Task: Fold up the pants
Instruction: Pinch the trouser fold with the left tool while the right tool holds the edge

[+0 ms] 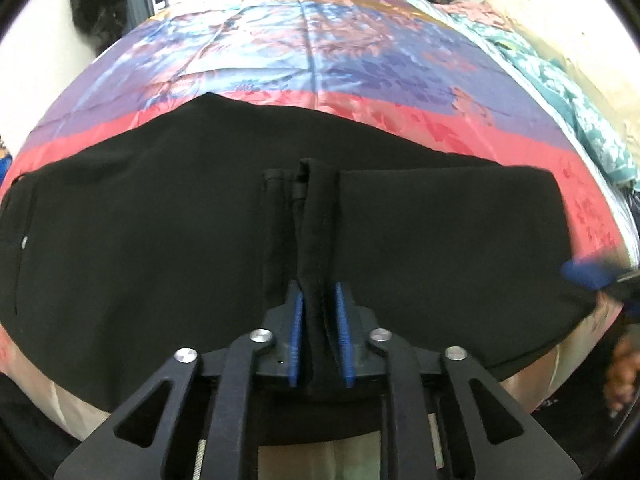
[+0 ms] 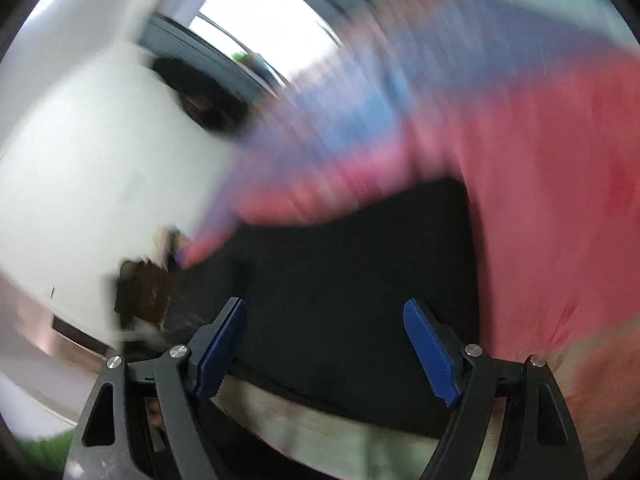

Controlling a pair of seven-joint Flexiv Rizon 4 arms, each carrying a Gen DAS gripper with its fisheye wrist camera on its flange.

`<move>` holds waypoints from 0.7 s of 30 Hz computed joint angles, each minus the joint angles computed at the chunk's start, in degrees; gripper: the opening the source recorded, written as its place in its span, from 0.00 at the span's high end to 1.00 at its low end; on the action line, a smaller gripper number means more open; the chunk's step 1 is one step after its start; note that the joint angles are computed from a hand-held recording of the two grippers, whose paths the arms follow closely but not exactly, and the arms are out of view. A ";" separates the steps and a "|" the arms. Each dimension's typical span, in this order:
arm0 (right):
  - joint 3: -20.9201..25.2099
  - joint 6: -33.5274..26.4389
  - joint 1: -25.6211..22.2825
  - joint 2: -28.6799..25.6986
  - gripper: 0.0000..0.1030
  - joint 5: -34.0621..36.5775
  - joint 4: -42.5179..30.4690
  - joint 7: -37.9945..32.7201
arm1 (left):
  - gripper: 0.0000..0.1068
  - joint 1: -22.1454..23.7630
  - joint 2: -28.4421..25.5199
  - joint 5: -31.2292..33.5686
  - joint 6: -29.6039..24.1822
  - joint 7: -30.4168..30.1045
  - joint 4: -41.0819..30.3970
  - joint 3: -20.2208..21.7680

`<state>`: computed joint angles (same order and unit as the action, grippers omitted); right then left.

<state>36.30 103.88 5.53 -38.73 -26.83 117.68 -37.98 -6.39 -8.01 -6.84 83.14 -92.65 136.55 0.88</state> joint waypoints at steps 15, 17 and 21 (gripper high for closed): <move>-2.31 -27.81 2.87 -4.20 0.41 2.62 -19.20 -9.30 | 0.55 -0.78 0.68 -9.48 3.74 6.23 3.04 -2.40; -3.80 -27.01 3.93 -1.67 0.39 3.80 -17.55 -9.03 | 0.52 0.03 1.27 -11.18 4.17 7.99 3.86 -3.75; -11.98 -21.67 10.51 8.75 0.39 2.66 -7.91 -5.80 | 0.47 0.87 2.53 -18.03 6.11 12.35 6.03 -6.62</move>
